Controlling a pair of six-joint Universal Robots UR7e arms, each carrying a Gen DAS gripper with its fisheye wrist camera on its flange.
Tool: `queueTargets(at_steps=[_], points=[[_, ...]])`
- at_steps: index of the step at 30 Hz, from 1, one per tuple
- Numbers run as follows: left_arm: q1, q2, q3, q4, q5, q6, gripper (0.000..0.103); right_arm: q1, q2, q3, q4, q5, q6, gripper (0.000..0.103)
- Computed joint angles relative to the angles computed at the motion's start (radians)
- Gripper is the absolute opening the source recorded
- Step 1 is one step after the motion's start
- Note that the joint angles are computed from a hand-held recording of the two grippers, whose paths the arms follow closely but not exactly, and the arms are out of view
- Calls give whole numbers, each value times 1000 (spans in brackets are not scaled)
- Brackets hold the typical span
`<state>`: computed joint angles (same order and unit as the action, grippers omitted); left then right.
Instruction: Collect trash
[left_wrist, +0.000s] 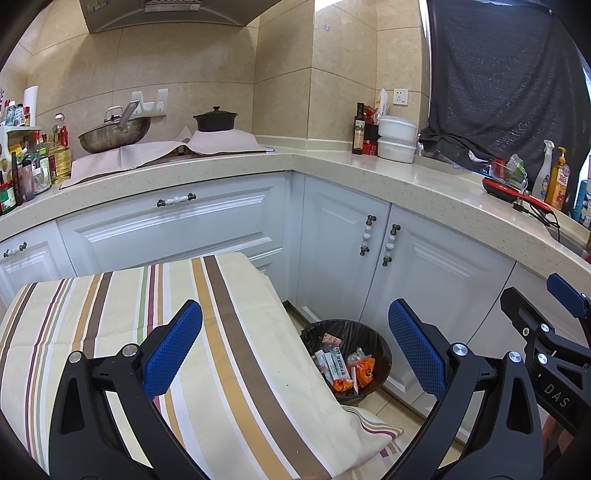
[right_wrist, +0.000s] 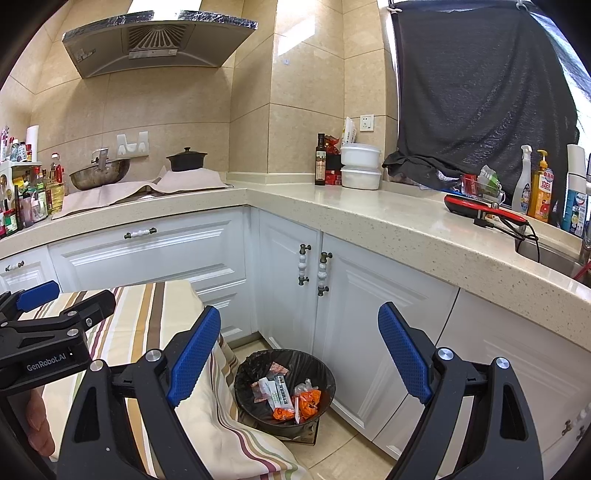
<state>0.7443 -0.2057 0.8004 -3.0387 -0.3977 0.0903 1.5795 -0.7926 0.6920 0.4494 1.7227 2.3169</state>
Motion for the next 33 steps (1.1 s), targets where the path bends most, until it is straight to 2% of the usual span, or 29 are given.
queueTargets(at_steps=[6,12,22,26,29,31,33], points=[[-1,6,-2,-14,10,22,98,-1,-1,2,3,1,-1,85],[3,-14,25,22,-16,-26,98,0,-2,3,3,4,-2,85],[1,2,14,-42,-19,33,98,1,-1,2,4,5,-1,85],[5,-3,13,-2,-33,-2,98,2,0,1,7,3,-3,85],[10,10,-9,-1,-16,24,98,3,10,-11,16,0,-4,85],[18,-2,2,32,-4,-6,98,4,24,-32,33,-2,-2,85],[35,-36,43,115,6,-94,98,5,48,-66,62,-4,-1,85]])
